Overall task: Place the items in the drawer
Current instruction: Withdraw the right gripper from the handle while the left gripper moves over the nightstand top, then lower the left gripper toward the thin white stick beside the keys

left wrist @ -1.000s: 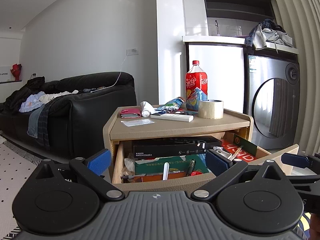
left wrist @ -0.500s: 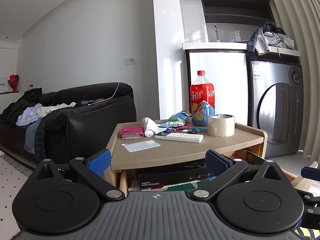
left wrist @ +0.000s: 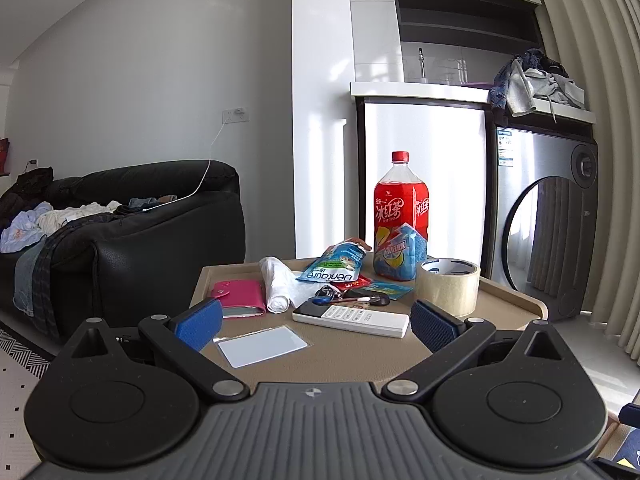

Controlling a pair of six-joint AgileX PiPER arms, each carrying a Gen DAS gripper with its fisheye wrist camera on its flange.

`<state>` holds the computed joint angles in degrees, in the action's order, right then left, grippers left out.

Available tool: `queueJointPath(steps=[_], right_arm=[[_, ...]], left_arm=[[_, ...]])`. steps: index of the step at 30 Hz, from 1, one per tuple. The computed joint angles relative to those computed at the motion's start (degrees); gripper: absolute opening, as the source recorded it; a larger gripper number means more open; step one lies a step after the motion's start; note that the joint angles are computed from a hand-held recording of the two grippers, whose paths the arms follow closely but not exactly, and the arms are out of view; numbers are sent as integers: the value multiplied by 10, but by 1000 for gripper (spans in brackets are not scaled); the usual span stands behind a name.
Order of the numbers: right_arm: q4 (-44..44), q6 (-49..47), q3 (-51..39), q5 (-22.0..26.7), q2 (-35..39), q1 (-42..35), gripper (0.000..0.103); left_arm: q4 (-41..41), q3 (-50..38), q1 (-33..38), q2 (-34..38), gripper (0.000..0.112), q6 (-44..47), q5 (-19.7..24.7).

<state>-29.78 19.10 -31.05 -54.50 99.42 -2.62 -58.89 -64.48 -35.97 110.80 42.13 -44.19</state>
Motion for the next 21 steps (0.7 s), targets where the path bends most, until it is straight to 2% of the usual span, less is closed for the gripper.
queueJointPath(steps=[5, 11, 17, 21], right_arm=[[-18, 19, -7, -1, 10, -12, 80], [-34, 35, -18, -8, 21, -21, 80], [-45, 49, -31, -6, 25, -27, 80], [-50, 53, -38, -6, 30, -30, 80]], left_arm=[[-12, -74, 33, 21, 103, 65, 55], [-69, -180, 71, 62, 103, 147, 142], [-181, -274, 89, 105, 103, 287, 191], [-307, -349, 102, 134, 103, 417, 219]])
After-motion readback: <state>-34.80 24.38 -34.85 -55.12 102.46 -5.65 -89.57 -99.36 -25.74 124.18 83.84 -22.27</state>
